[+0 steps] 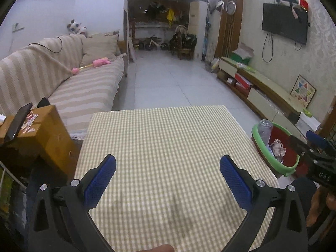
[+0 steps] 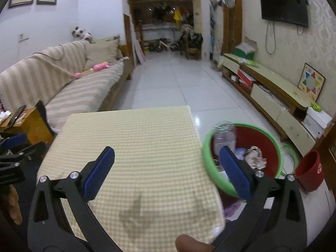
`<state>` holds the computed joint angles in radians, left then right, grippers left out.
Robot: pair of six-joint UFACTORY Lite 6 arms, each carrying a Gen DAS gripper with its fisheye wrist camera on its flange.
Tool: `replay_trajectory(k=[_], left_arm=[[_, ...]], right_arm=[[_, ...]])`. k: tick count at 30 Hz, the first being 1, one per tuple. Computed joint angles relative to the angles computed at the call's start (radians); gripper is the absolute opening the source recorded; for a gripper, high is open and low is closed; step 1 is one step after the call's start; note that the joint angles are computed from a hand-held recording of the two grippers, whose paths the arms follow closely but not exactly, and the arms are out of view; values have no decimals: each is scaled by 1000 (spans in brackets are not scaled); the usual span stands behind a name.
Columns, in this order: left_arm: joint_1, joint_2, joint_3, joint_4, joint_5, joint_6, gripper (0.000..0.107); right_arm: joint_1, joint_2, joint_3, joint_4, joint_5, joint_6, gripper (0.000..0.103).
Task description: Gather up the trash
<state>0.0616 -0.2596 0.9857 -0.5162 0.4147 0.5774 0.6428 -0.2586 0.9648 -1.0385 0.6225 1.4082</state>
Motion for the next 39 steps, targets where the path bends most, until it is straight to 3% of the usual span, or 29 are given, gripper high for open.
replay_trajectory(k=[3,8,14,19,23,32,39], left_arm=[[57,-66,-92,-115,16,154,95],[93,-151,-210,-122,-13,186,95],[143,-268,-369,-229,-86,291,95],[134,-306,-398,-313,-118,397,95],[79,-330,-424,-235,-175,326,95],[147,-280,-399,-412,-109,476,95],[161,-257,-391,-425,-96,476,95]], right_arm=[[97,12,-6,-84,69,124,98],[235,27,-44,-162,168,256,98],[269,47,-62,-120,166,247,98],[347,70,-79,-170,232,319,98],[367,82,-93,-188,229,359,98],[335,73,-115,-209,214,407,98],[302,67,-128,-212,185,403,98]])
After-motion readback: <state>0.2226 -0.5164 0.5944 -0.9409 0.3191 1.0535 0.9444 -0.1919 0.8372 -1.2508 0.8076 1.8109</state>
